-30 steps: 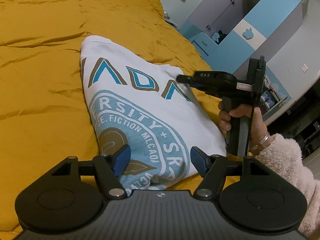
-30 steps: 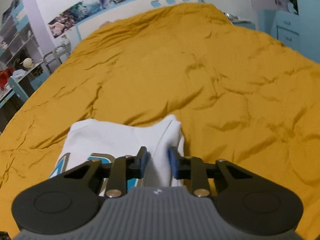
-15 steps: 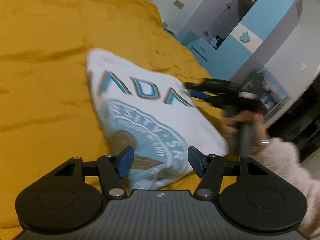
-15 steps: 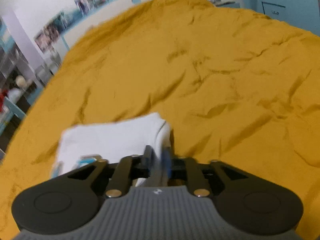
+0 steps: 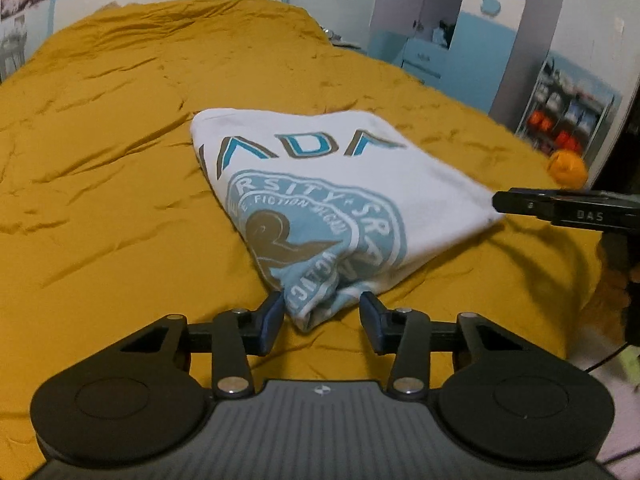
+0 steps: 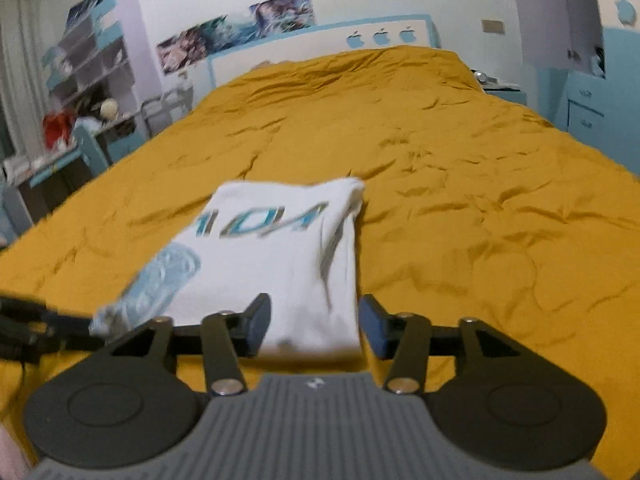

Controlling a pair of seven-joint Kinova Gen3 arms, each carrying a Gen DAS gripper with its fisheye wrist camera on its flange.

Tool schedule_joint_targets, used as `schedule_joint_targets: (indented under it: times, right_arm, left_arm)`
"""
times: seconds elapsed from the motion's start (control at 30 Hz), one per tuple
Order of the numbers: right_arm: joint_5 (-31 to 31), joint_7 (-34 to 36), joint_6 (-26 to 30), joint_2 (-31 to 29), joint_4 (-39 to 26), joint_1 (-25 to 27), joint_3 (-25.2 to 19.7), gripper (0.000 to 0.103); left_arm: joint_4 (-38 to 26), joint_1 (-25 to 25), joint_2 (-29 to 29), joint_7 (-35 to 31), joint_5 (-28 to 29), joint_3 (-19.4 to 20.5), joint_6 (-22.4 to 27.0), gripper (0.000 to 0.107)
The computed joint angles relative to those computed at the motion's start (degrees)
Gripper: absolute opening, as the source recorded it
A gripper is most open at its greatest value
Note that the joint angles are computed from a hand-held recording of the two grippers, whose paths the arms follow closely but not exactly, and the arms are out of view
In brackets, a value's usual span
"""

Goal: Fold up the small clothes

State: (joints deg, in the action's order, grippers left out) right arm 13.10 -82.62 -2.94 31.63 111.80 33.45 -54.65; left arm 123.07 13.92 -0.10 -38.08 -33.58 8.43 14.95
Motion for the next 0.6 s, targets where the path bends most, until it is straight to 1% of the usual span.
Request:
schedule_joint_targets:
  times: [0.07,0.13,0.23,0.27,0.3,0.37,0.4,0.43,0.47,0.5,0.53,0.57,0.6]
  right_arm:
    - [0.92,0.86,-1.22,0.30,0.78,-0.22,0.67,0.047]
    - [2.58,0.96,-2.82,1.01,1.24,-0.24,0.85,0.047]
    - [3.95,-0.50,-3.93,0.28,0.77,-3.62,4.44,0.047]
    - [4.53,-1.26,-3.44,0.51,0.33,-3.96,4.64,0.047]
    - [5.33,-1.94,-2.03,1.30,-0.52,-3.58,3.91,0.047]
    - [5.33,-2.22,-0.88,2.33,-1.37,-3.31,3.44,0.049]
    - [5.12,-2.20,-0.29,2.75,-1.75,-3.03,2.98,0.048]
    - [4.72,-2.46,-0.62,2.69,-1.71,-3.37,3.45,0.041]
    - [3.38,-2.06,-1.89,1.91,-1.18,-4.50,4.98,0.034]
    - [2.59,-1.82,-2.63,0.97,-0.91,-5.95,6.80,0.017]
    - [2.72,-2.17,-2.91,0.40,-0.78,-6.51,7.55,0.012]
    - [3.78,-3.44,-3.47,0.31,-0.57,-6.10,7.24,0.011]
    - [3.91,-4.16,-4.80,-0.14,0.04,-6.08,7.47,0.009]
  left_arm:
    - [-0.99,0.92,0.84,4.19,-4.23,0.51,3.05,0.024]
    - [-1.78,2.22,1.97,7.16,-7.12,0.32,5.61,0.022]
    - [-1.19,3.22,1.65,10.54,-9.02,-0.60,5.14,0.022]
    - [-1.24,3.37,1.68,10.94,-9.28,-0.66,5.30,0.022]
    - [-1.26,3.40,1.74,11.10,-9.09,-0.76,5.19,0.022]
    - [-1.17,3.27,1.88,10.70,-8.34,-1.09,4.66,0.022]
    - [-1.21,3.21,2.06,10.63,-8.00,-1.24,4.50,0.022]
    - [-1.16,2.50,2.13,11.38,-8.60,-0.39,4.49,0.022]
    - [-1.36,1.96,2.42,12.97,-10.13,0.62,4.91,0.018]
    - [-1.41,2.39,2.52,15.30,-12.32,0.76,5.21,0.015]
    - [-1.57,3.88,2.49,17.63,-14.62,0.18,6.05,0.012]
    - [-1.99,6.43,2.29,19.96,-16.95,-1.09,7.80,0.010]
    - [-2.21,7.92,1.76,22.29,-19.28,-1.41,9.47,0.009]
